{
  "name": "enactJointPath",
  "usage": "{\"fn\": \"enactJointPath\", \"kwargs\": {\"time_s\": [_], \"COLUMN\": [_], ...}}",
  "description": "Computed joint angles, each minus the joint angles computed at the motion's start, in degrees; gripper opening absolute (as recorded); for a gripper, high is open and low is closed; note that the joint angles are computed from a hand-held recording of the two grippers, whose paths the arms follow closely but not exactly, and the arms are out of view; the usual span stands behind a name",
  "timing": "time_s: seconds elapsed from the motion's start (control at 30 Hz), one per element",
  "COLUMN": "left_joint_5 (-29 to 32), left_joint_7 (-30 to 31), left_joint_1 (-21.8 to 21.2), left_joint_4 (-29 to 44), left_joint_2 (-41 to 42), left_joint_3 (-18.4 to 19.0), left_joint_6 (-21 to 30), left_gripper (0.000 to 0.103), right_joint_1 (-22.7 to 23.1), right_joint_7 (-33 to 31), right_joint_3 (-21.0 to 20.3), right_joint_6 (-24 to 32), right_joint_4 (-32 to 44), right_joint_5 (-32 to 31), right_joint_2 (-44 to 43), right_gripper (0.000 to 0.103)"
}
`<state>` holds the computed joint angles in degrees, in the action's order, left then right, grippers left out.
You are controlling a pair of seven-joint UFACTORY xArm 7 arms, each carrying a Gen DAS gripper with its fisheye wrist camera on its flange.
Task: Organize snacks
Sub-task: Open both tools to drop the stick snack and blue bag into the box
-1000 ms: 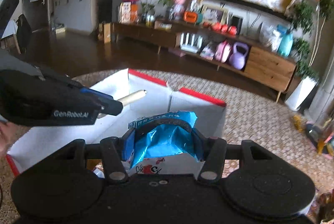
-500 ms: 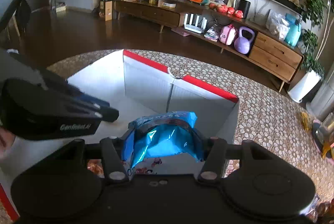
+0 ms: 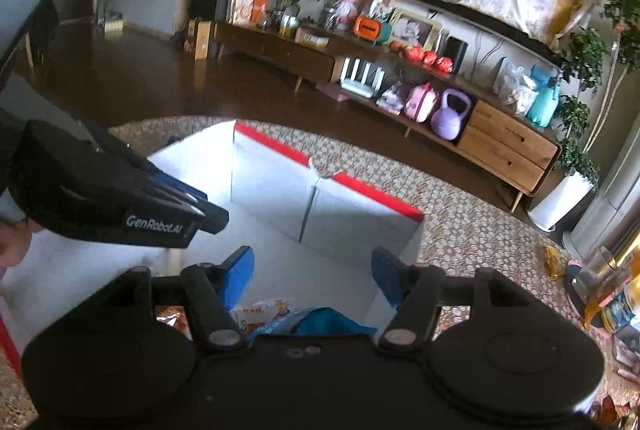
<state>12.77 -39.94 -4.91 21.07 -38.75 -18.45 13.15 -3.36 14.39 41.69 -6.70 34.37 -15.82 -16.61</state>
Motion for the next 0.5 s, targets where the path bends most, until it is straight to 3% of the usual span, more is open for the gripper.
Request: {"fn": "enactJointPath", "kwargs": {"time_s": [0.2,0.5], "left_joint_5": [0.16,0.74], "left_joint_7": [-2.32,-6.99], "left_joint_1": [-0.17,-1.58], "left_joint_4": [-0.17,0.92], "left_joint_2": [-2.56,-3.14], "left_joint_3": [-3.25,-7.69], "left_joint_6": [-1.38,-2.28], "left_gripper": [0.074,0.074], "right_joint_1": [10.29,16.08], "right_joint_7": [0.39,1.07], "right_joint_3": [-11.09,-18.36], "right_joint_6": [-2.36,-5.29], "right_joint_4": [-6.0,-15.0], "right_joint_5": [3.9,9.56], "right_joint_2": [-5.09,-13.45], "right_gripper": [0.064,0.064]}}
